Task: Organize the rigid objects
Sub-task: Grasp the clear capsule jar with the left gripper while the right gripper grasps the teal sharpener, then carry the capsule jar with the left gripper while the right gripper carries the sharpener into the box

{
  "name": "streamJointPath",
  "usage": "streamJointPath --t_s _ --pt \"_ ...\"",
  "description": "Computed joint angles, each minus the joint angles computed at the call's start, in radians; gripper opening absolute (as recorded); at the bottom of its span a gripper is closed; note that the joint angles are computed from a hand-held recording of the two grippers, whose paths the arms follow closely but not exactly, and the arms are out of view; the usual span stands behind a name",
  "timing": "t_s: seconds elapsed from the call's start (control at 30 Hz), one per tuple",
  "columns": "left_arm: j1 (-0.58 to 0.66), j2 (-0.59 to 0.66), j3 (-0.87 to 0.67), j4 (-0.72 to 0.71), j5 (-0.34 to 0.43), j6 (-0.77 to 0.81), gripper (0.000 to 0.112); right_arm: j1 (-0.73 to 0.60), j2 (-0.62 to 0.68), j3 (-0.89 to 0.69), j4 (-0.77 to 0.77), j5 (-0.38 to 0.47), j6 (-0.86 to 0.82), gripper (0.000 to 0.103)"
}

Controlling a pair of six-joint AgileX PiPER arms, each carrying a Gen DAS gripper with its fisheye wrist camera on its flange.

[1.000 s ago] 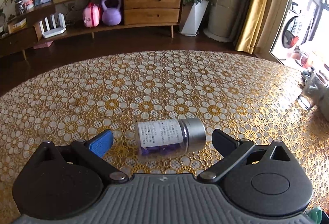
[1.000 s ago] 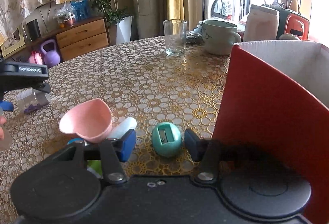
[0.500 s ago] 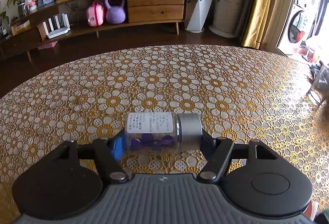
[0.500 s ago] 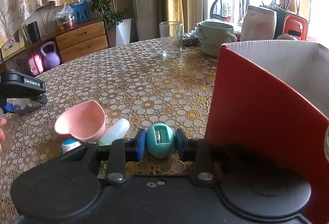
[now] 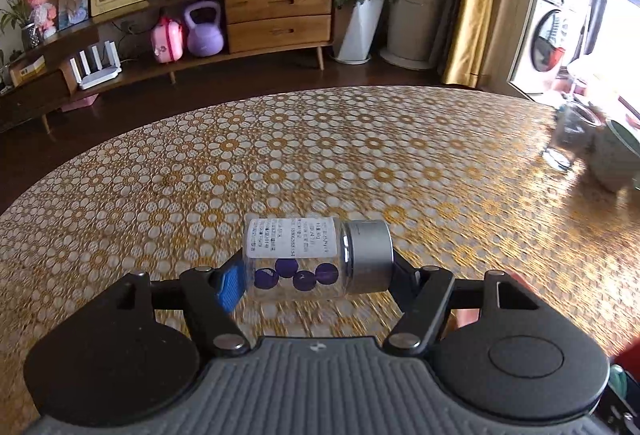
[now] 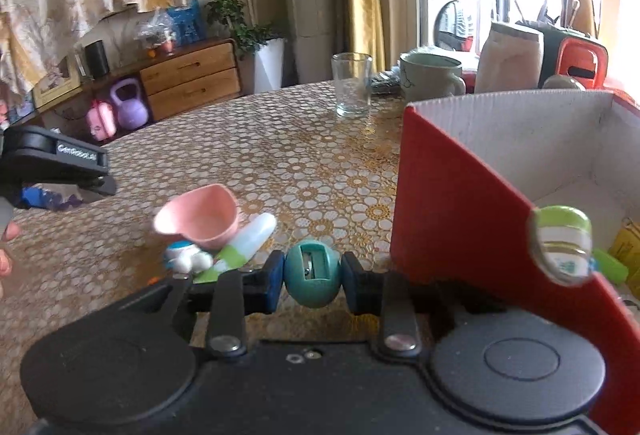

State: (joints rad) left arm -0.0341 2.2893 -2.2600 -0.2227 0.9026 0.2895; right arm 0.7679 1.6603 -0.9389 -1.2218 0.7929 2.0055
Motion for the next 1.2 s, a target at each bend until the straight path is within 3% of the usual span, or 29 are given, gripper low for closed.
streamJointPath --t_s 0.33,0.83,1.03,1.2 --pt "0.026 -0.306 0.389 -0.147 -0.036 0.176 0.07 0.092 -0.238 0.074 0.085 0.056 -0.105 0.03" --pt "0.019 -0.649 0.654 -0.273 0.071 0.273 0.07 0.254 -0.583 0.163 0.163 0.27 -0.262 0.03" --pt "-0.053 -0.724 0.716 -0.26 0.083 0.24 0.07 0.227 -0.733 0.21 0.208 0.315 -0.384 0.03" --pt "-0.151 -0.768 0.756 -0.224 0.076 0.191 0.07 0.084 -0.854 0.246 0.31 0.248 -0.568 0.03"
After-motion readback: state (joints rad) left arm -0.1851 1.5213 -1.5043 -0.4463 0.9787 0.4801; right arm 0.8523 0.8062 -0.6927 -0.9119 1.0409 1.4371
